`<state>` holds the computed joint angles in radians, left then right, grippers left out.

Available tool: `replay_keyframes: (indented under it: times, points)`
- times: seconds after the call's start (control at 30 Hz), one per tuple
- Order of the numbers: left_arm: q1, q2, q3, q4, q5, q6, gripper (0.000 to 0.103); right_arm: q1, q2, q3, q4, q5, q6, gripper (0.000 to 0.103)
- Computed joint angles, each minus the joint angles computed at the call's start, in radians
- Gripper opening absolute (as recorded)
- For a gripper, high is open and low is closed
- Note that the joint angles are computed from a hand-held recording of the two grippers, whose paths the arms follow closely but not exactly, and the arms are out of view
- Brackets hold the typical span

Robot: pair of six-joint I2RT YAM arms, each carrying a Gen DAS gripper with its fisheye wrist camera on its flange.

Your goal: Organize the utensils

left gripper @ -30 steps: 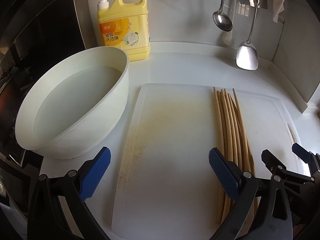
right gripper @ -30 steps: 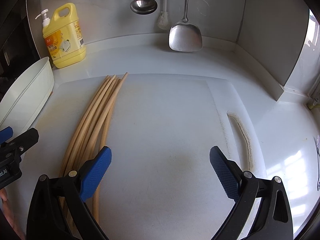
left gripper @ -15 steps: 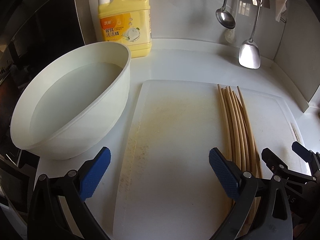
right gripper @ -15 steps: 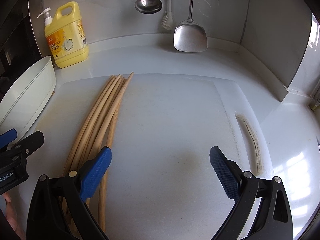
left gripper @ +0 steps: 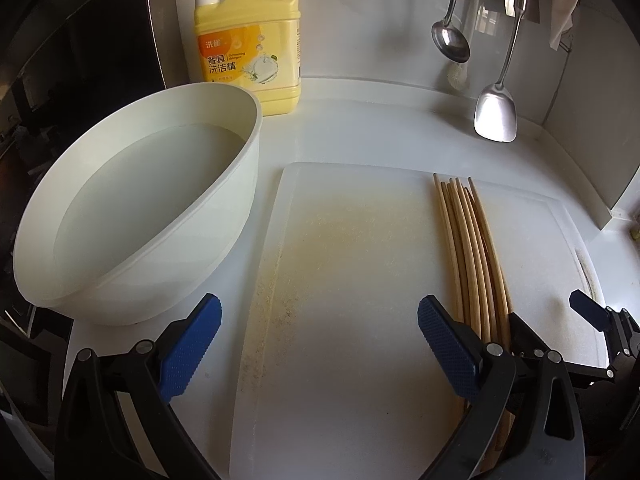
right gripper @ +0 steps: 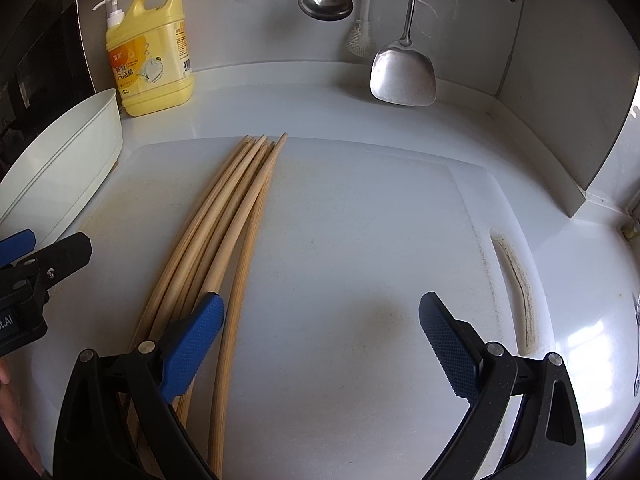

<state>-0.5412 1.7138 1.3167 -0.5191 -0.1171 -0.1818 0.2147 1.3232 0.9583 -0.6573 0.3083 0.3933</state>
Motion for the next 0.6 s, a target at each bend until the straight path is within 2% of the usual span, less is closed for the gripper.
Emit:
replay_keyframes:
  times: [0.13, 0.6]
  points:
    - [-0.004, 0.015, 0.013, -0.001, 0.019, -0.002, 0.097, -0.010, -0.007, -0.006, 0.006, 0.015, -0.006, 0.093]
    - [-0.059, 0.086, 0.068, 0.013, 0.057, -0.002, 0.097, -0.141, -0.076, -0.057, 0.022, -0.045, -0.046, 0.093]
